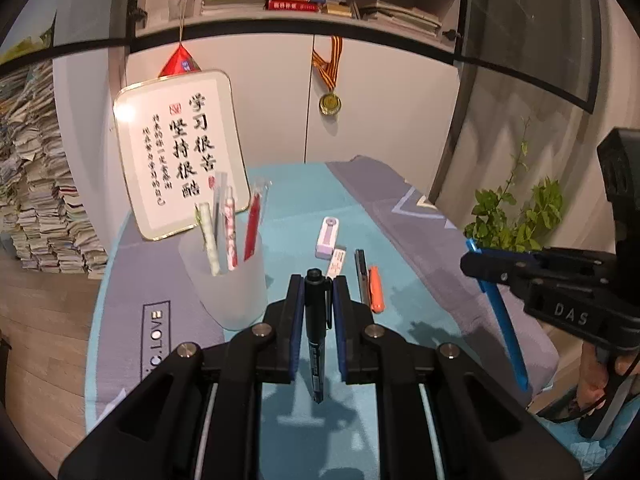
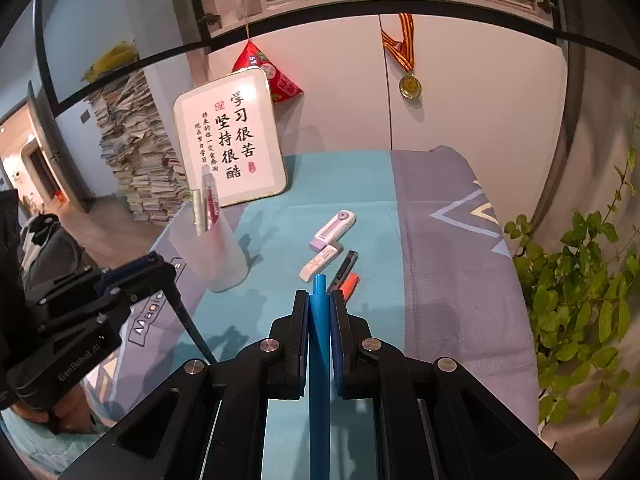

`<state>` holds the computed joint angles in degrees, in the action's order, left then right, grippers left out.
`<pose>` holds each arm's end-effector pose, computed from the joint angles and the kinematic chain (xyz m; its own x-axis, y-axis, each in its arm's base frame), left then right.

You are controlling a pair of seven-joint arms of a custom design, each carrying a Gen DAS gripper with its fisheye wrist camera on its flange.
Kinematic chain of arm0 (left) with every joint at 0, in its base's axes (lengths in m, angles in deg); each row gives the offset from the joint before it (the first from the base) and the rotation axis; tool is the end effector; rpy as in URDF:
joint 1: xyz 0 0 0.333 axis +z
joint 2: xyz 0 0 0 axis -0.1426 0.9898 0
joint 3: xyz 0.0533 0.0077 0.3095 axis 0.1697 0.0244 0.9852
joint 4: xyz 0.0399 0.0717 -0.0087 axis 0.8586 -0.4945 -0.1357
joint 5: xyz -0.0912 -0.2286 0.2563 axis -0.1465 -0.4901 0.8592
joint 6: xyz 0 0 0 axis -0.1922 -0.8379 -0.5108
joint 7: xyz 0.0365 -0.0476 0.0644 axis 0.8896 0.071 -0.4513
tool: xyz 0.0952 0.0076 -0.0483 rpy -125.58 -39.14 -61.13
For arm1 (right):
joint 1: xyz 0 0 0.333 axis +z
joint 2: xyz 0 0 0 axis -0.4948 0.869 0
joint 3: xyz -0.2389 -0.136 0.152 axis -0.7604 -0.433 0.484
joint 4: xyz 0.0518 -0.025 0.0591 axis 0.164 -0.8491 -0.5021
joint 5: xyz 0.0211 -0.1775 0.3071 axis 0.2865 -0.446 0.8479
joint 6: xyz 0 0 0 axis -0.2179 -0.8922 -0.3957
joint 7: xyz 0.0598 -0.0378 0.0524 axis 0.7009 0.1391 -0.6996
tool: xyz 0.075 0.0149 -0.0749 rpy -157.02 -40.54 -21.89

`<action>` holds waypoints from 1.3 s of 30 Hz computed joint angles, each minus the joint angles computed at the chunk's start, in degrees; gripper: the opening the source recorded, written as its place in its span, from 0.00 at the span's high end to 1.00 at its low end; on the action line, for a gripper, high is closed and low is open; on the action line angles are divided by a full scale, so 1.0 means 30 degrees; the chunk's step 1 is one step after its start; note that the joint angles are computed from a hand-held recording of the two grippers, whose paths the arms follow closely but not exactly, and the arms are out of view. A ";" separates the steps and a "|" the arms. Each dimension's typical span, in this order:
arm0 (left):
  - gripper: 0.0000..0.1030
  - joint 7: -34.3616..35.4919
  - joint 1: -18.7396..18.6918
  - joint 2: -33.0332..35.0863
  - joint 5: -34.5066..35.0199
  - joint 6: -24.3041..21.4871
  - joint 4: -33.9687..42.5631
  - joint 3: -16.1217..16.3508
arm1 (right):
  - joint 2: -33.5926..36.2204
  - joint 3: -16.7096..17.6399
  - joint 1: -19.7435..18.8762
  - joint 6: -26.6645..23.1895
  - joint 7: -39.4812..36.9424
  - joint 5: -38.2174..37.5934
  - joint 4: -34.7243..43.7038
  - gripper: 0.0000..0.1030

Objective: Organize stationery
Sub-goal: 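Drop the black marker into the frosted cup with the left tool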

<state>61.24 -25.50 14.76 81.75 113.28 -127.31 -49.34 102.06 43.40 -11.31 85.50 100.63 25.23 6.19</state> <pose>0.6641 -0.1898 0.5133 -0.1409 -0.9868 0.0800 -0.5932 0.0195 -0.8048 0.6989 0.3012 0.5170 0.3888 -0.9085 -0.1529 -0.6771 -0.1693 -0.7161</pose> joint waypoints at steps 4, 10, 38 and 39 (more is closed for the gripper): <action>0.88 -0.1459 -0.0720 -0.0328 0.0806 0.0831 -0.0220 0.1375 | -0.0384 -0.0050 0.0074 0.0407 0.0052 -0.0142 -0.0643 0.90; 0.88 -0.6023 -0.3099 -0.0473 0.3699 0.2133 -0.0062 0.5515 | -0.0288 -0.0006 0.0140 0.0172 0.0053 -0.0219 -0.0526 0.90; 0.87 -0.6479 -0.1293 0.2315 0.3207 -0.0287 0.3175 0.4496 | 0.1721 -0.0379 0.0991 -0.1142 0.0139 -0.0693 0.3043 0.90; 0.85 -0.6410 -0.1158 0.2287 0.3379 -0.0527 0.3159 0.4297 | 0.1847 -0.0395 0.1036 -0.1241 0.0099 -0.0697 0.3267 0.90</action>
<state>42.01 -28.98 21.62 91.88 111.69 -117.83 -36.44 107.60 42.21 -8.20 81.78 100.93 23.14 16.00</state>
